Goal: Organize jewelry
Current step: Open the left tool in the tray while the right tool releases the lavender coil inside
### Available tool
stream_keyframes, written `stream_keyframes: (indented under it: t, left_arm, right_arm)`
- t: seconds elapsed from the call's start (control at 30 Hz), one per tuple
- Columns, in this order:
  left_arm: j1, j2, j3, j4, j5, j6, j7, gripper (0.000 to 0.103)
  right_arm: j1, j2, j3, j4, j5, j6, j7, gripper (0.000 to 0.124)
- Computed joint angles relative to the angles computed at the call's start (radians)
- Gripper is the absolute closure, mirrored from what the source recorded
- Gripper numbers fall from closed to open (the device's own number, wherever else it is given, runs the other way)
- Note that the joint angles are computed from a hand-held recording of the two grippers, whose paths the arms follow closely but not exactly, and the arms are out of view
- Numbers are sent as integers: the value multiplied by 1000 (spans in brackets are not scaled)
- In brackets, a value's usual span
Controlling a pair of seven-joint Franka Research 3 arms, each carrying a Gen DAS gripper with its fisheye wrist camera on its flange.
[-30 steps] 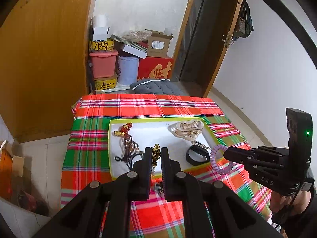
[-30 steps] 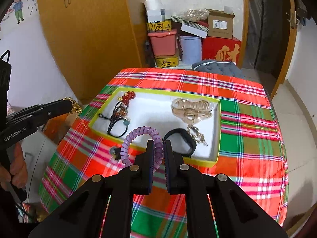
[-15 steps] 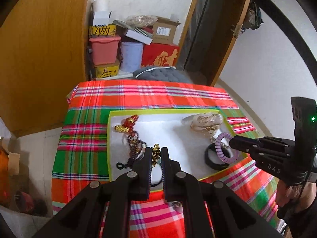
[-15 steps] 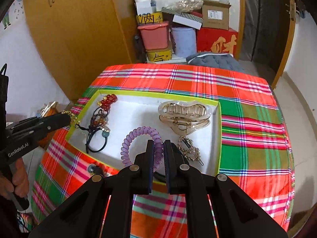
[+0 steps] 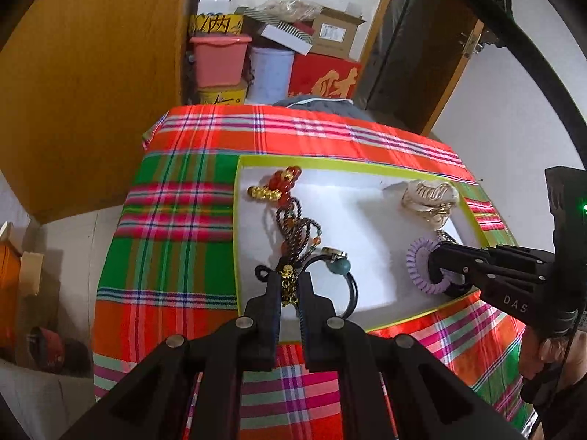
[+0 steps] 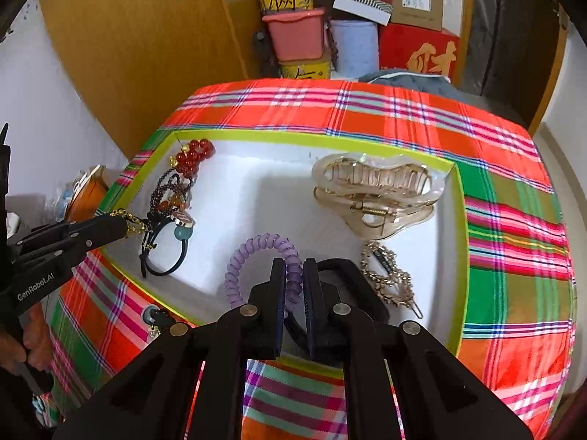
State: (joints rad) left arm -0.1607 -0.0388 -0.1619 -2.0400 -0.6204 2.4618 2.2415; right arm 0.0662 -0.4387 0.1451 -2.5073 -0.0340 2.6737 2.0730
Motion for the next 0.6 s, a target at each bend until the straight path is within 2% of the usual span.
stream_keyframes:
  t: [0.17, 0.27, 0.4, 0.6]
  left_arm:
    - [2, 1, -1, -8, 16, 9, -25, 94]
    - [1, -6, -2, -17, 33, 18, -37, 94]
    - [-2, -16, 0, -24, 58, 27, -59, 94]
    - [-11, -75, 18, -63, 18, 32, -37, 93]
  right_arm:
    - [5, 3, -6, 1, 7, -1, -8, 113]
    - [-5, 4, 4, 6, -7, -13, 6, 105]
    - [-8, -13, 3, -4, -10, -15, 19, 105]
    - [-18, -85, 22, -32, -25, -22, 45, 104]
